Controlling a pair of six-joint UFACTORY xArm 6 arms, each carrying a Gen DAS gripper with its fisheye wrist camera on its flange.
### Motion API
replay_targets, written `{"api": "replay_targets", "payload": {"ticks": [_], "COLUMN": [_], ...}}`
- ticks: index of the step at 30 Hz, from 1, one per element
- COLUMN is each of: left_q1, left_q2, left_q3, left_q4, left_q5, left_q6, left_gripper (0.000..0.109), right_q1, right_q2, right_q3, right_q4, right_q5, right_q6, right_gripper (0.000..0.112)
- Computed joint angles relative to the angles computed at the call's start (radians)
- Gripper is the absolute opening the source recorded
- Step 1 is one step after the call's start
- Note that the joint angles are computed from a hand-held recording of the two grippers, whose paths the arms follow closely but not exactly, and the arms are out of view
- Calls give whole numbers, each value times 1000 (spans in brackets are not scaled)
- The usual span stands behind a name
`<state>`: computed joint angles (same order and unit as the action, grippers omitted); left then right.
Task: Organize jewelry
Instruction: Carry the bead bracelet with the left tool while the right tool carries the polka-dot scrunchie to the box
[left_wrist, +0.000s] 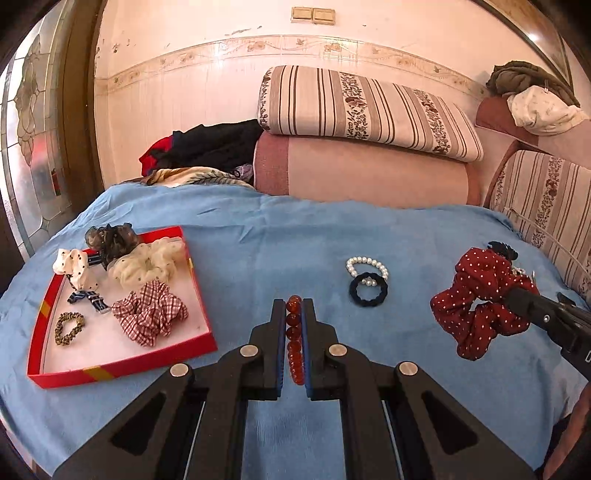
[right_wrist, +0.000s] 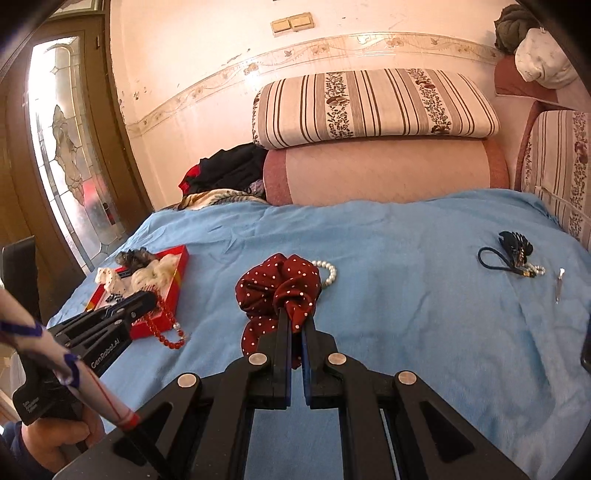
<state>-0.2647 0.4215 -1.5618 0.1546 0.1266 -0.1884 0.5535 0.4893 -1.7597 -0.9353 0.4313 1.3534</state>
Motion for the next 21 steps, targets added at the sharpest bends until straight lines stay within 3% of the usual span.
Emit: {"api": "replay_targets", "payload": {"ticks": [11, 18, 21], "left_q1": [17, 49, 66], "left_q2": [-78, -121, -131], "left_q3": [107, 156, 165], "left_q4": [22, 14, -47], "left_q5": [-47, -75, -74], "left_q6": [-28, -31, 8], "left_gripper": [7, 7, 7], "right_q1": [50, 79, 93], "right_q2": [-43, 17, 64], "right_q3": [42, -53, -121], "right_q4": [-3, 56, 99], "right_q5": [7, 12, 19], "right_q6": [9, -79, -143], "right_gripper": [5, 5, 5]}}
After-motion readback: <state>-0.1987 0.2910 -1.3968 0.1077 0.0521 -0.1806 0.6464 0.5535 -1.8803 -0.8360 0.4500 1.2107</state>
